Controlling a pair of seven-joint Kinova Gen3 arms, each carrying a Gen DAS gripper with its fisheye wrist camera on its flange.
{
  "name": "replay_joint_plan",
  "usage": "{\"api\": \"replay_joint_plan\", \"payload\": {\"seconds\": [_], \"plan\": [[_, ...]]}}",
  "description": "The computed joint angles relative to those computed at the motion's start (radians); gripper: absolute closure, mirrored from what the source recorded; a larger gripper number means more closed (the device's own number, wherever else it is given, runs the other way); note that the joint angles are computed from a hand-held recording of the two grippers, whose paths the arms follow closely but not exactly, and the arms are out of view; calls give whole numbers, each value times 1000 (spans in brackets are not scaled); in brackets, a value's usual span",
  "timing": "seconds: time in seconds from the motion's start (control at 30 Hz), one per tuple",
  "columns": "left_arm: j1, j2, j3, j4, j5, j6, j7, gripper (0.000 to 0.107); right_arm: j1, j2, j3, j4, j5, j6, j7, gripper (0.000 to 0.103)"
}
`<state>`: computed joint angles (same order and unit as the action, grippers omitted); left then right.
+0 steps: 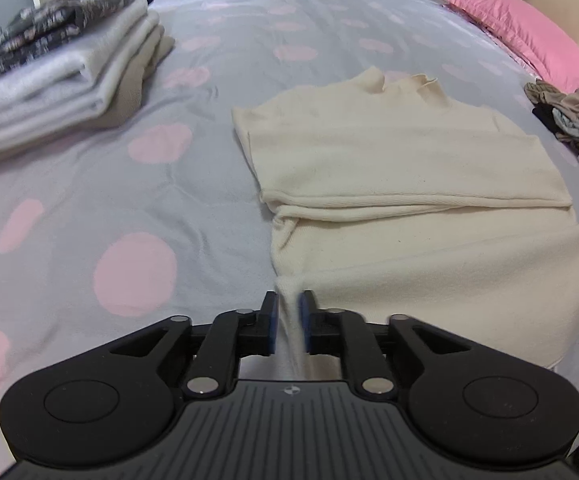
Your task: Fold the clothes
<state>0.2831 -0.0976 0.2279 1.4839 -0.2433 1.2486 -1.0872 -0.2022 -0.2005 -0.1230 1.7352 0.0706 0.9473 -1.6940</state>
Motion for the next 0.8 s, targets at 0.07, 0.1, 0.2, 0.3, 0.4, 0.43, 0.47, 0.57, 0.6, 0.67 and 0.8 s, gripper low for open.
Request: {"api": "replay_joint_plan", "payload": {"seconds": [0.07,0.1,0.2,0.3,0.4,0.43,0.47,0.57,0.6,0.67,0.8], "plan": [[20,-11,35,3,-66,6,4,87,-3,-40,-22,35,37,-51,7,53],[32,-19,47,7,-80,4,-11,85,-16,-59,-23,50,42,-65,34,49],[65,-43,75,27,-96,-13,-74,71,-51,-103,-38,90,48,-78,127,48],[95,-51,121,54,-128,-14,-109,66,-86,-145,-74,145,74,-83,224,44],[130,-42,164,76,-169,10,-119,66,-125,-187,-109,205,101,-87,326,43],[145,-37,176,83,-183,20,-126,66,-141,-202,-115,224,106,-90,366,43],[162,-34,188,93,-200,25,-136,66,-157,-219,-120,244,110,-96,406,43],[216,-30,226,133,-273,32,-174,60,-171,-281,-162,309,140,-130,482,43],[236,-27,240,150,-301,34,-190,57,-175,-299,-175,328,148,-139,504,43],[274,-13,268,179,-367,53,-207,57,-174,-327,-196,360,162,-153,542,43],[357,30,296,232,-488,117,-208,57,-133,-356,-264,423,223,-175,587,43]]}}
